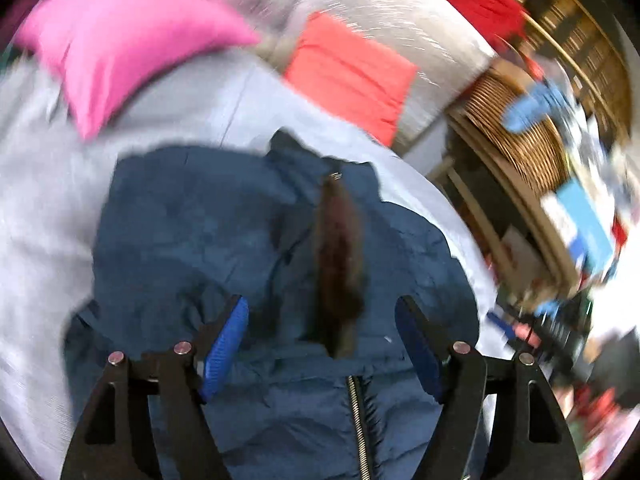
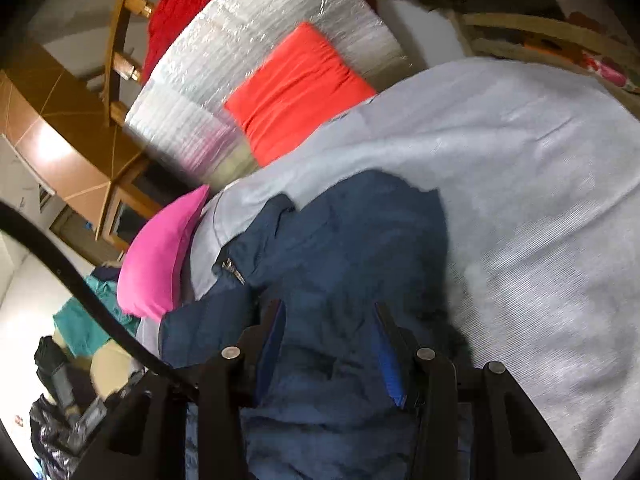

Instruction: Fold large clothes

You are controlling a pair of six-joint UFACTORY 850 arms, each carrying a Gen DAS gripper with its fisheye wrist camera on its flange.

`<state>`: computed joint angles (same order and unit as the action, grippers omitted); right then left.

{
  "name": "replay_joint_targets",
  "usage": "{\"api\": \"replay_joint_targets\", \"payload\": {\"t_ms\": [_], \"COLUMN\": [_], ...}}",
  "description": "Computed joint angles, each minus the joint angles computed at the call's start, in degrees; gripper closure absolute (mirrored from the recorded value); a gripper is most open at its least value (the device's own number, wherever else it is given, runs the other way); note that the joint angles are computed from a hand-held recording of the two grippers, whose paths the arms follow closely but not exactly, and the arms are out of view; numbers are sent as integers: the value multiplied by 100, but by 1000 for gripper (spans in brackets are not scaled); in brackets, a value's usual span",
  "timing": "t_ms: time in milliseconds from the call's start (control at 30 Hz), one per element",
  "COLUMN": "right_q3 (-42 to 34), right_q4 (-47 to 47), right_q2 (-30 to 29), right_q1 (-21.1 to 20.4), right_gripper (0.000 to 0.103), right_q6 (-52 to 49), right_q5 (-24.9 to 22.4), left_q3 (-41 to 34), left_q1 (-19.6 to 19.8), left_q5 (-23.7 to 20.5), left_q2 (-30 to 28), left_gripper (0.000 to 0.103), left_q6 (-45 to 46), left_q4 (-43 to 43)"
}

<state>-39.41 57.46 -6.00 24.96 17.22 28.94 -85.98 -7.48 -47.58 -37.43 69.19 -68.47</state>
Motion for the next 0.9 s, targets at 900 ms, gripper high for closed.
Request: {"api": "replay_joint_targets", "payload": {"t_ms": [900], "right_q3": [996], "right_q4": [-2210], "right_q2": [809], "right_q1": [-475], "right_gripper": [55], "right_q6": [2281], "right_q5": [109], "left_q3": [966], "left_q1": [-640], "left_q5": [105], "left_q2": [1236], "left_gripper": [27], "left_q6": [1860], "left_q4": [-1244]}}
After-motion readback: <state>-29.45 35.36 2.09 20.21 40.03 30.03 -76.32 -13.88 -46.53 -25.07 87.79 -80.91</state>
